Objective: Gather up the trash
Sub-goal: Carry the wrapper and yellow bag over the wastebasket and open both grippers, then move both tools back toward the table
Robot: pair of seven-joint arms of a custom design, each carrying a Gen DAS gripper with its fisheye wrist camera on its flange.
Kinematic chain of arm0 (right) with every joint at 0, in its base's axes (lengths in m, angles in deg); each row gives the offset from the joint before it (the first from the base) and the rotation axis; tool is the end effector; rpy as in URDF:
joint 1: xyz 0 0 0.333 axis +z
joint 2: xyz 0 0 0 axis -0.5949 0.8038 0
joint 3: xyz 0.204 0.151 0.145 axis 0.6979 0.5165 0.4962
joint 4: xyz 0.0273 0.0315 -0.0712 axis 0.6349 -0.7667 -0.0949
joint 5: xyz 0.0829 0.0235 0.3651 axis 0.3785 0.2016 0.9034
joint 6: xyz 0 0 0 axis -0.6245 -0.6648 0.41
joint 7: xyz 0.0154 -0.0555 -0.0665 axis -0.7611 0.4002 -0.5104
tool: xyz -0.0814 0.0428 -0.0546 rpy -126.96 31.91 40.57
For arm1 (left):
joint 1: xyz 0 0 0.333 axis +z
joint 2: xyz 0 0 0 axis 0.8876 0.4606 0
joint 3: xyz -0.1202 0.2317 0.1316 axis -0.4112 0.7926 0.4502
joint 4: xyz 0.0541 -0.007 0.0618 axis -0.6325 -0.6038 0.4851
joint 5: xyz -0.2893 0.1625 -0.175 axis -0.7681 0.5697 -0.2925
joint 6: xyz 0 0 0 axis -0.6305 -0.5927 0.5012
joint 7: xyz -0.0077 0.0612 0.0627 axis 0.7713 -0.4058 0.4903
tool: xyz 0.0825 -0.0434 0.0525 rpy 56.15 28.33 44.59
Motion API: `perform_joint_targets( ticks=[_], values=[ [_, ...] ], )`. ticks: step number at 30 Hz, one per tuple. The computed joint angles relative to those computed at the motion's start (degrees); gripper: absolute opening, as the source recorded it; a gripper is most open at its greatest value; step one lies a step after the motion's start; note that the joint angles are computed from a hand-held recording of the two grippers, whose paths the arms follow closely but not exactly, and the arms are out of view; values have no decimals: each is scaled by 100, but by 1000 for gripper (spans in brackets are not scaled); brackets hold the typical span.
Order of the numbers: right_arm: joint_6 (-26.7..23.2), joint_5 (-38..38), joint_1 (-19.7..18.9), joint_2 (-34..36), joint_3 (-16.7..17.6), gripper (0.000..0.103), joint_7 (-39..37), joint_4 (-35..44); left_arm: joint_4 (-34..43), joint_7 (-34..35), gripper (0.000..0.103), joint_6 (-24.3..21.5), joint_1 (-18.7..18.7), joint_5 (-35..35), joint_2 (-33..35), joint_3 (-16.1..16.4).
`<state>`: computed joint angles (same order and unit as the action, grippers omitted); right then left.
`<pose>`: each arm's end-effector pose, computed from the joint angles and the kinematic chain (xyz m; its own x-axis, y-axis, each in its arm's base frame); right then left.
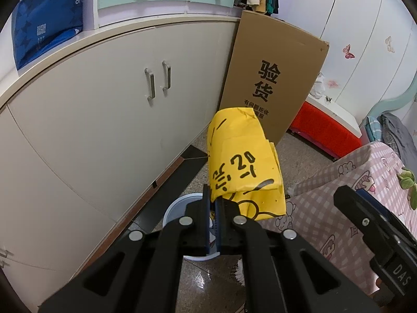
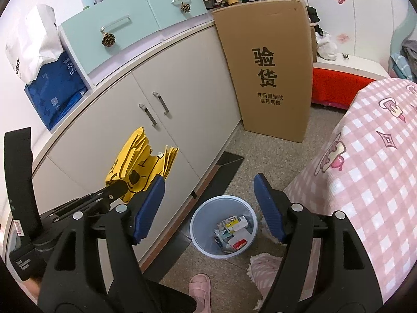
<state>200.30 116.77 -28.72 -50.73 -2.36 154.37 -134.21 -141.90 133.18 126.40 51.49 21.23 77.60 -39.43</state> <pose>0.6294 0.1126 0.5499 0.2236 -0.9203 -0.3210 -0.7275 0.0616 -0.6834 0.6316 -0.1923 0.5406 0.2084 -0.9690 0.1330 -0.7469 -0.2455 -0.6180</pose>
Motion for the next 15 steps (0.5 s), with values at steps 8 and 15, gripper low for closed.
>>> perform_joint_targets(
  ticks=[8, 15],
  values=[
    [-53, -54, -16, 101, -1, 71, 93, 59, 618, 31, 60, -580, 2, -301, 509, 24],
    [-92, -58, -40, 8, -11, 71, 117, -30, 523, 13, 62, -666, -3, -429, 474, 26]
  ],
)
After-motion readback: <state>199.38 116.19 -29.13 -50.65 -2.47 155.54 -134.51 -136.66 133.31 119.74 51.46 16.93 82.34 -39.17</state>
